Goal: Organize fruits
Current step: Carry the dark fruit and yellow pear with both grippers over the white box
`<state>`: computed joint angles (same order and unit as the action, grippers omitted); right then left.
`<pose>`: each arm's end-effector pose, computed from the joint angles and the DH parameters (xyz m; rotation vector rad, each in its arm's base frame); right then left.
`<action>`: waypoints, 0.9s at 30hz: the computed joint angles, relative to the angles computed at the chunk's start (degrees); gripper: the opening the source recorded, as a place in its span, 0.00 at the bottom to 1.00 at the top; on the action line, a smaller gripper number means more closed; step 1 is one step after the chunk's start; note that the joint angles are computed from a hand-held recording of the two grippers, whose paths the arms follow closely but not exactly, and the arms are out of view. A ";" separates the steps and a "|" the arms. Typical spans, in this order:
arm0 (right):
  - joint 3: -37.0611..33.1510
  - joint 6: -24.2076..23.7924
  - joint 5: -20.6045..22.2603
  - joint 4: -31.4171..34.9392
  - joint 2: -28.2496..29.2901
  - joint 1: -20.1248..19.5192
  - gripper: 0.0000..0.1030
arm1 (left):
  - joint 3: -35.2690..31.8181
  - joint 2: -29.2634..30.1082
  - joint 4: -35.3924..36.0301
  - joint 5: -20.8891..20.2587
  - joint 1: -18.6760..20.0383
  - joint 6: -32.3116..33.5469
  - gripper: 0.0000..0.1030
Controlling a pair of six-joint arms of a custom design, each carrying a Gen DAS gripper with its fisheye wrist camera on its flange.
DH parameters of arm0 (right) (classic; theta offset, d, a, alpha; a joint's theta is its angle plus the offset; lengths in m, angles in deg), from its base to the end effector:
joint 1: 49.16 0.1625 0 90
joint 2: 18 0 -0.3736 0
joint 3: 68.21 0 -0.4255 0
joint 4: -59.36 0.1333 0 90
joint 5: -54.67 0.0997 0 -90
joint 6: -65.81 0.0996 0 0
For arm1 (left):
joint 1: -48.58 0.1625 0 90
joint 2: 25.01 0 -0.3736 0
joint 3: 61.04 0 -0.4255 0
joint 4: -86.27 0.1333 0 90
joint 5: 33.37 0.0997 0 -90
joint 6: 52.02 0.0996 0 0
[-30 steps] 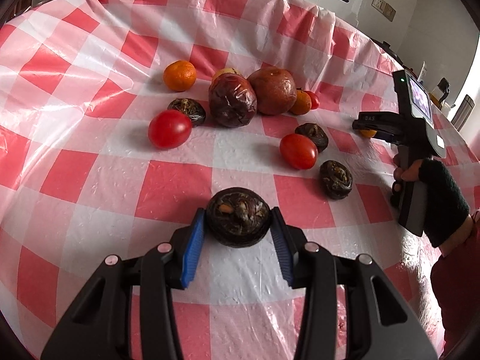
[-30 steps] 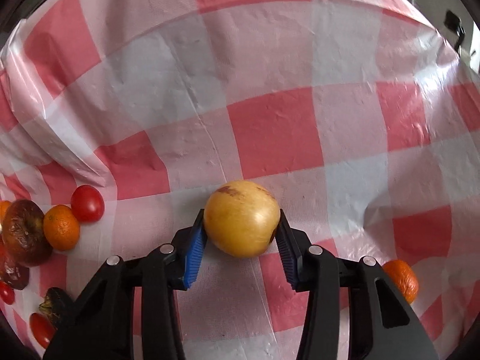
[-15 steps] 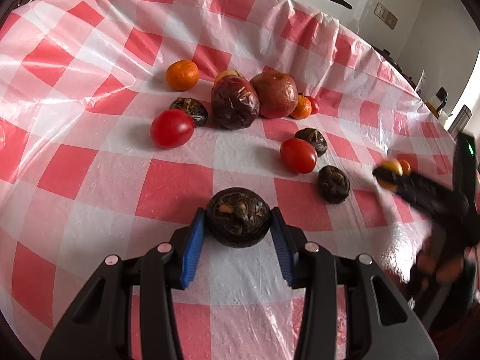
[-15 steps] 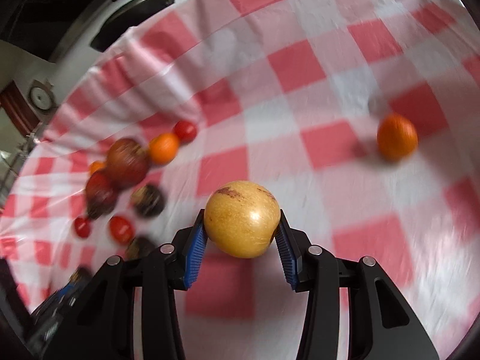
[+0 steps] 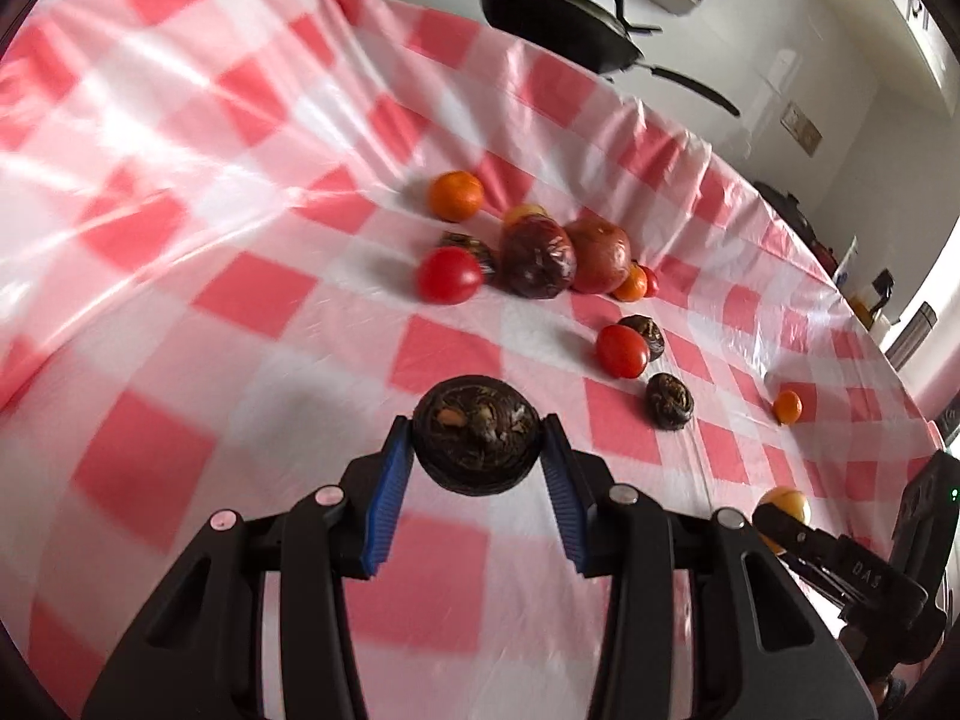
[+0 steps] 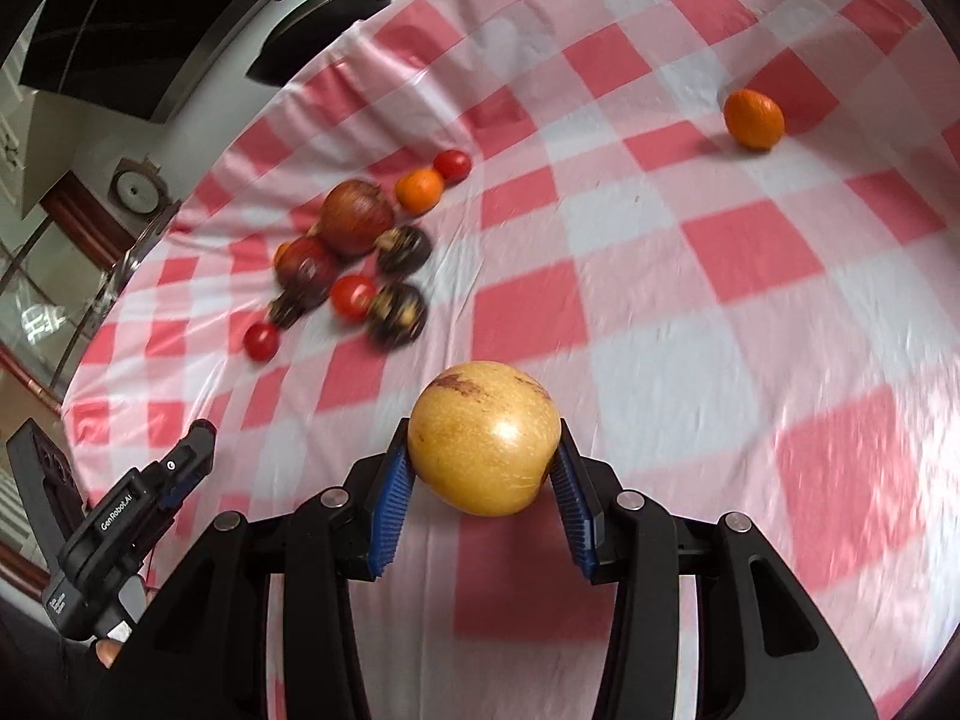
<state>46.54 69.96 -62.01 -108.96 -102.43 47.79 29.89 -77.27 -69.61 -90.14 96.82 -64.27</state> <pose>0.1528 -0.5218 0.3341 -0.2047 -2.5293 1.1761 -0.3178 -0.6381 0.1636 0.4959 2.6437 -0.9420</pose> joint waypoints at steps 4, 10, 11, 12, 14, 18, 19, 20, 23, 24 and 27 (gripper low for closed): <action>2.55 -0.71 0.73 0.13 -1.51 1.12 0.43 | 7.56 -5.48 -2.86 3.73 -1.70 -0.74 0.42; 5.52 -4.57 0.34 -1.15 -1.96 4.07 0.43 | 18.46 -15.89 -3.21 7.01 -4.87 -2.36 0.42; 6.00 -5.19 0.51 -1.13 -1.98 4.66 0.43 | 20.12 -17.77 -2.97 7.54 -5.35 -2.42 0.42; 6.27 -5.48 0.73 -0.93 -1.98 5.00 0.43 | 21.52 -19.36 -2.61 8.07 -5.79 -2.66 0.42; 6.95 -6.18 1.16 -0.41 -1.94 5.91 0.43 | 24.66 -23.06 -1.32 9.98 -6.86 -3.65 0.42; 7.87 -7.85 1.31 0.02 -1.15 8.21 0.43 | 29.97 -30.33 1.71 12.25 -8.08 -6.29 0.42; 7.95 -8.53 1.13 0.13 -0.64 9.10 0.43 | 31.41 -32.33 2.60 13.26 -8.54 -6.64 0.42; 7.86 -8.89 1.10 0.41 -0.24 9.66 0.43 | 32.76 -34.36 3.70 14.17 -9.04 -7.01 0.42; 7.69 -10.39 1.79 0.97 1.23 11.75 0.43 | 35.38 -38.97 6.01 14.89 -9.55 -7.76 0.42; 7.54 -11.02 1.75 1.07 1.89 12.61 0.43 | 36.27 -40.56 6.72 15.23 -9.70 -8.06 0.42; 6.86 -12.25 2.74 2.47 3.59 14.95 0.43 | 39.17 -46.57 9.80 15.99 -9.79 -10.10 0.42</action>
